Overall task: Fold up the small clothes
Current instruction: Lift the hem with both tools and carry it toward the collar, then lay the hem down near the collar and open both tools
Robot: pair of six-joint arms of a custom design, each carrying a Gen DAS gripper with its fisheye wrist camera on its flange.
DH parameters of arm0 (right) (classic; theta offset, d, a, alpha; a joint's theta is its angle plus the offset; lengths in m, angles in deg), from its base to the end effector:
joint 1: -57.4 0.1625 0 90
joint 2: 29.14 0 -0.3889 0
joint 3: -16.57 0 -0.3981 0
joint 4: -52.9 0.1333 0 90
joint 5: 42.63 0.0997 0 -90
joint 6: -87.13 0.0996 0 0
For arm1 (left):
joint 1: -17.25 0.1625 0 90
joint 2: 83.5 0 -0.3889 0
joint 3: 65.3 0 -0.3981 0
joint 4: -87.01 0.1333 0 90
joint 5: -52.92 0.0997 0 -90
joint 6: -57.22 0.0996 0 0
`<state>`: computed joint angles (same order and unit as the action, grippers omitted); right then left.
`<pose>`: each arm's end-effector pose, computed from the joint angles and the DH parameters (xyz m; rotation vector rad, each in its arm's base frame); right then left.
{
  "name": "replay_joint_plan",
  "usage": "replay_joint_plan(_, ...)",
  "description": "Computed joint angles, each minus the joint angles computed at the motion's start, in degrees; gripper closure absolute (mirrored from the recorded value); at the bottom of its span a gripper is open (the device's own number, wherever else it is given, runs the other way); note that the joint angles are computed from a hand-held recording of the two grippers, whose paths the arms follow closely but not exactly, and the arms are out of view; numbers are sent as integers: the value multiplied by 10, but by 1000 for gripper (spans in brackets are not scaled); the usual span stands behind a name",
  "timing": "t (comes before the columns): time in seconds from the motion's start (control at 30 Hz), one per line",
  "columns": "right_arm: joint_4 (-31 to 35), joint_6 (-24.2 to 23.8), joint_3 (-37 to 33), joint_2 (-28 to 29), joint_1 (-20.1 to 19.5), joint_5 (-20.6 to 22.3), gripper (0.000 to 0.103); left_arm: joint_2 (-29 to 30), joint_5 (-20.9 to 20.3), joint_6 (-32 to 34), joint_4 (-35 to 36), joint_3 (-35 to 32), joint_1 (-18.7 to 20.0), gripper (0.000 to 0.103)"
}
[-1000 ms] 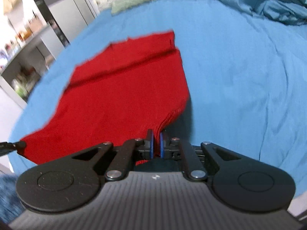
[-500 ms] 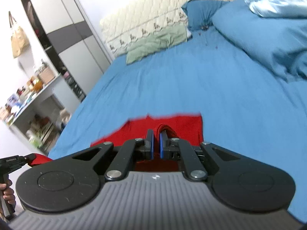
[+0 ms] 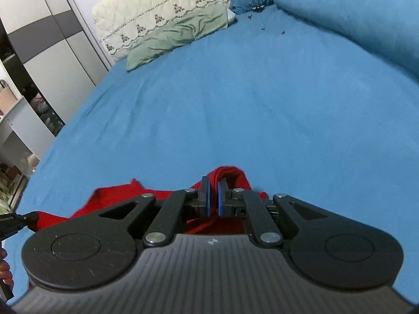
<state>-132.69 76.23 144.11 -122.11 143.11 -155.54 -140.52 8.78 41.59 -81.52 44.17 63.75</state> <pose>0.0616 -0.4421 0.3678 -0.1426 -2.3286 1.2911 -0.2468 -0.5576 0.1546 0.3602 2.4571 -1.0138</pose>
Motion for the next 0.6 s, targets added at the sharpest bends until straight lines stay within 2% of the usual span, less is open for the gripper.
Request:
replay_joint_plan(0.1, -30, -7, -20, 37, -15, 11, 82, 23, -5, 9, -7, -25, 17, 99)
replay_joint_plan(0.17, -29, -13, -43, 63, -22, 3, 80, 36, -4, -5, 2, -45, 25, 97)
replay_joint_plan(0.23, -43, -24, -45, 73, -17, -22, 72, 44, 12, -21, 0, -51, 26, 82)
replay_joint_plan(0.27, -59, -36, -40, 75, -14, -24, 54, 41, 20, -19, -3, -47, 24, 74)
replay_joint_plan(0.3, -82, -52, -31, 75, -9, -24, 33, 30, 19, -14, -10, -36, 19, 55)
replay_joint_plan(0.33, -108, -77, -17, 71, -2, -25, 29, 19, 18, -3, -23, -24, 13, 45)
replay_joint_plan(0.43, -144, -151, 33, 46, 31, -29, 27, -22, 29, 42, -60, 30, -20, 42)
replay_joint_plan(0.53, -140, -167, 89, 12, 49, -10, 24, -68, 3, 63, -53, 96, -52, 32)
replay_joint_plan(0.6, -138, -168, 119, 0, 56, -9, 23, -89, -22, 45, -18, 126, -62, 32)
